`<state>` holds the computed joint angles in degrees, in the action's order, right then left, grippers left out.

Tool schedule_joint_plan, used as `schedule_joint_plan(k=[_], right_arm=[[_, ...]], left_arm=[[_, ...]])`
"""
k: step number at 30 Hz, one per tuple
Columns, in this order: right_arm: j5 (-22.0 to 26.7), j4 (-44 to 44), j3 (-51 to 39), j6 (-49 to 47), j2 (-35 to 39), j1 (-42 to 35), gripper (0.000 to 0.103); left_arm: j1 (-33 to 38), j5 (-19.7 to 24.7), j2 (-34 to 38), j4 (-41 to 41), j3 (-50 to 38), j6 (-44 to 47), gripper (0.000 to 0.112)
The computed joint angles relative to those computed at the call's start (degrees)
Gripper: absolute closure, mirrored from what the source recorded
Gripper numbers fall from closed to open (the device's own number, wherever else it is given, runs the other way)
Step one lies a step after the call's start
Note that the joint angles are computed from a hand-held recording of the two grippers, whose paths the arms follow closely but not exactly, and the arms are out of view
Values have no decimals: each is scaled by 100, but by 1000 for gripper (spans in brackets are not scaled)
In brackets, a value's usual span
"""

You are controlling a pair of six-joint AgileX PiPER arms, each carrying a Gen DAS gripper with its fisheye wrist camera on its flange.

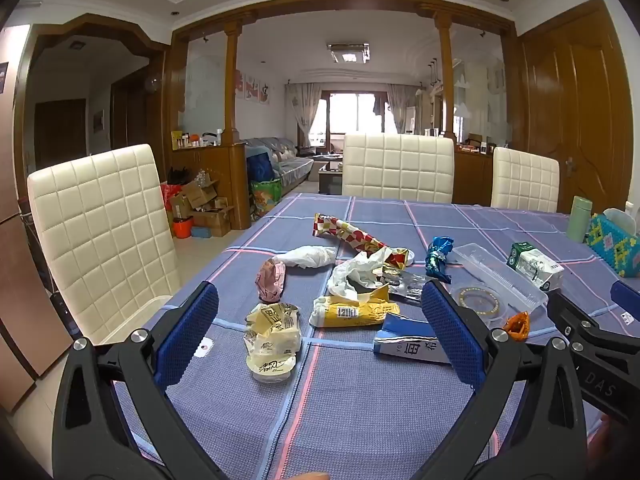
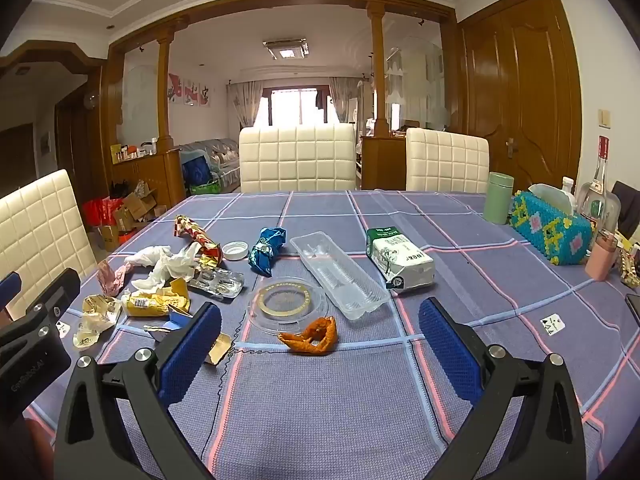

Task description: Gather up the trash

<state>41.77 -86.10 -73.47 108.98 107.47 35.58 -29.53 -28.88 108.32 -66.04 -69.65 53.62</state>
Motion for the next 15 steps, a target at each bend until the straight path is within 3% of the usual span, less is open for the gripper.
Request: schedule_joint_plan(k=[15], right_arm=[[29, -69, -5, 40, 24, 1, 7]], left_arm=[[1, 16, -1, -37, -9, 30, 12]])
